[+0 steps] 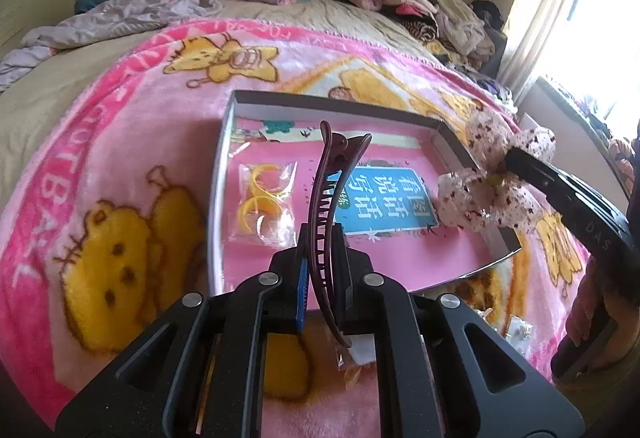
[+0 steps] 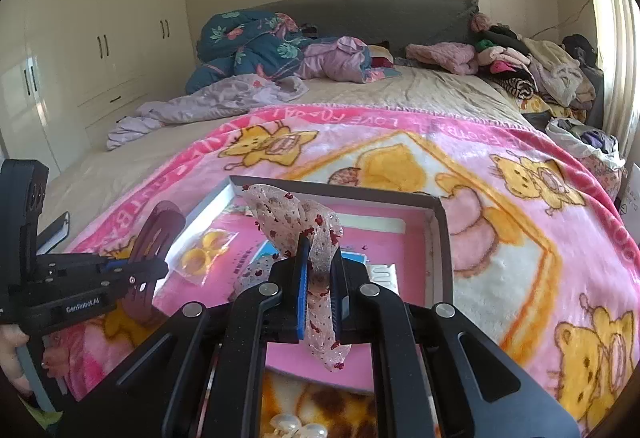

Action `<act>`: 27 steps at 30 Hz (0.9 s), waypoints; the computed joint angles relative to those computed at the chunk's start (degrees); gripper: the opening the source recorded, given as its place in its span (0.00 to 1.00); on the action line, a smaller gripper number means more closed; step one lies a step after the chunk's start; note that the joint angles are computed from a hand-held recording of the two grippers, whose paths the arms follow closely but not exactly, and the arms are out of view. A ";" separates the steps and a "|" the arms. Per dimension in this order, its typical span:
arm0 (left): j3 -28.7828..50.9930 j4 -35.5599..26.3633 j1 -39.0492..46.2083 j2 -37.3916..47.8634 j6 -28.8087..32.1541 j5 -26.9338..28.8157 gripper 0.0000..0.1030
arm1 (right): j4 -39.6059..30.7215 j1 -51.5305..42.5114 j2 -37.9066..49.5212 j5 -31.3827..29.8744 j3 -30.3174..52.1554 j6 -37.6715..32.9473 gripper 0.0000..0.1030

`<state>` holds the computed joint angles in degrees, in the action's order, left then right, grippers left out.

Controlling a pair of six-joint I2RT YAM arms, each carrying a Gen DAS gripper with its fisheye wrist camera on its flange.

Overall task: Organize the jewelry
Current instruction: 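Carry the claw clip into the box with the left tool while the right tool places the bow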

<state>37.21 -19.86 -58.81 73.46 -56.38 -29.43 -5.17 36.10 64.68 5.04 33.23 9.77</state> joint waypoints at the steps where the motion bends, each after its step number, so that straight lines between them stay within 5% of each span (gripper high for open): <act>1: 0.27 0.30 0.29 0.72 0.38 0.35 0.04 | 0.40 -0.37 0.52 -0.23 -0.01 -0.06 0.09; 27: 2.24 9.68 8.29 12.28 6.54 7.28 0.06 | 7.46 -4.38 15.33 -5.34 0.95 0.81 0.11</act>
<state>39.45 -10.18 -50.52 85.74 -49.84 -22.16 2.29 31.73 80.02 -0.29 34.18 10.58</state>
